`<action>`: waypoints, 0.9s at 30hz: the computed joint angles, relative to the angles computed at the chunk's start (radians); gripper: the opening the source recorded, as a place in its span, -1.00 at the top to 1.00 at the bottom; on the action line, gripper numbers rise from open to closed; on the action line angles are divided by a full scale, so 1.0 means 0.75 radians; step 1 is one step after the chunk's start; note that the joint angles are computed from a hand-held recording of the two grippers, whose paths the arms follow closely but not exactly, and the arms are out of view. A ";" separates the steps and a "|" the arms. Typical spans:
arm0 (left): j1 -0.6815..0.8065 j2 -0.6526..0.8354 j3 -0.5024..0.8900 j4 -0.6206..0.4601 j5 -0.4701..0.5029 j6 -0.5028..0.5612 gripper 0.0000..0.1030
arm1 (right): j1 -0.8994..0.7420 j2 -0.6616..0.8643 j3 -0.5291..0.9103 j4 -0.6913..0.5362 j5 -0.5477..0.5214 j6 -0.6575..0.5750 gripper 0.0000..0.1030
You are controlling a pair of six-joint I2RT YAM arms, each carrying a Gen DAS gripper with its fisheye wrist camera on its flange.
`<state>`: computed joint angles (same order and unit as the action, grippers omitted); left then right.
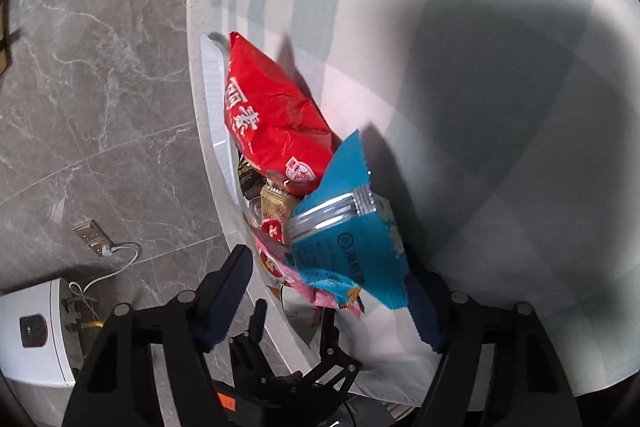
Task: Organize snacks
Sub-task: 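Grasp the white long bag with the left tool while the right tool grasps the blue wafer packet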
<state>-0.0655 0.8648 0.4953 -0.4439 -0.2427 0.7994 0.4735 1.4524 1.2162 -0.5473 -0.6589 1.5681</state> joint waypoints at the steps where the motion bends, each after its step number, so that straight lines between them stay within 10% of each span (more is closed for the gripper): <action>1: 0.003 0.014 0.010 -0.009 0.022 0.014 -0.22 | -0.001 0.016 0.019 -0.020 0.000 -0.011 -0.43; 27: 0.219 0.180 0.189 -0.228 0.308 0.220 0.08 | -0.060 0.016 -0.011 -0.044 0.000 0.068 -0.11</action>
<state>0.0987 0.9999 0.6370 -0.6150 -0.0121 0.9644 0.4286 1.4644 1.2081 -0.5801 -0.6592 1.6193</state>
